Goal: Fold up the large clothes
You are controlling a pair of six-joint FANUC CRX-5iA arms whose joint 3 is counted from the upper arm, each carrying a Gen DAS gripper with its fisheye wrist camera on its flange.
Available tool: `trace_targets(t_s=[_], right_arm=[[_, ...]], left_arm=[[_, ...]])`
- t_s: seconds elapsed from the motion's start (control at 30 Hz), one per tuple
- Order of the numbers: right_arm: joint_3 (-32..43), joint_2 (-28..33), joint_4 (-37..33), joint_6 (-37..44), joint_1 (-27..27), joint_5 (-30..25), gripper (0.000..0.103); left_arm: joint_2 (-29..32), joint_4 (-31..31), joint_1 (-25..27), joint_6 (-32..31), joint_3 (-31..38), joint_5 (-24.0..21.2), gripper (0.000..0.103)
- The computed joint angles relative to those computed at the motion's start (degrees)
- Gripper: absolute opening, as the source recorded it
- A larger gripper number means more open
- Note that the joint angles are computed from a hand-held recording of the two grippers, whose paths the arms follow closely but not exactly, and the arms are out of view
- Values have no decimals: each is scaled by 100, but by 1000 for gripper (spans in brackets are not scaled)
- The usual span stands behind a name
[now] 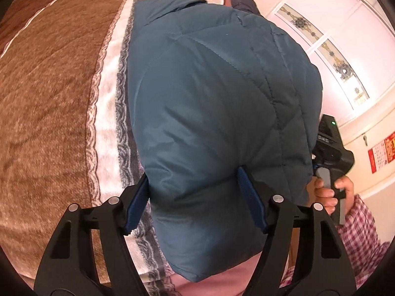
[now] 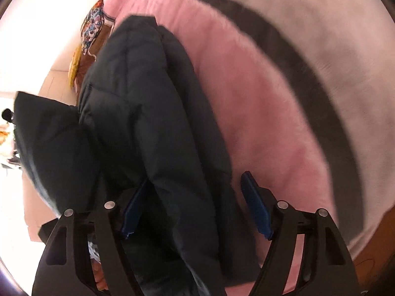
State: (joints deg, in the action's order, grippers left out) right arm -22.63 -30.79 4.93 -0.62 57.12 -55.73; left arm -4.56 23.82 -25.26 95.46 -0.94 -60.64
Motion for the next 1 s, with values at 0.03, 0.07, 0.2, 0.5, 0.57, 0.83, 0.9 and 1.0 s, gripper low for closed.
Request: trace_targets(t_s=[0.03, 0.07, 0.2, 0.5, 0.57, 0.83, 0.9, 1.0], right_arm=[[-25, 0, -94, 49, -49, 107, 61], [-62, -4, -261, 207, -154, 315, 55], [135, 174, -628, 1009, -316, 637, 33], [1004, 1167, -57, 1566, -206, 569, 27], [1434, 1599, -265, 1949, -315, 550, 27], [2618, 2751, -523, 2622, -177, 234, 27], [2654, 2814, -516, 2664, -171, 178, 27], [2797, 2991, -728, 2788, -414, 183, 27]], left_arm=[[4, -10, 10, -81, 21, 8, 67], [1, -31, 30, -160, 29, 17, 64], [34, -588, -124, -190, 327, 102, 57], [4, -1454, 215, -110, 781, 123, 49], [-140, -1497, 520, -175, 642, 157, 47], [-527, -1495, 1250, -286, 242, 117, 42], [-670, -1444, 1247, -352, 45, 184, 42], [-749, -1498, 1173, -324, -63, 304, 42]])
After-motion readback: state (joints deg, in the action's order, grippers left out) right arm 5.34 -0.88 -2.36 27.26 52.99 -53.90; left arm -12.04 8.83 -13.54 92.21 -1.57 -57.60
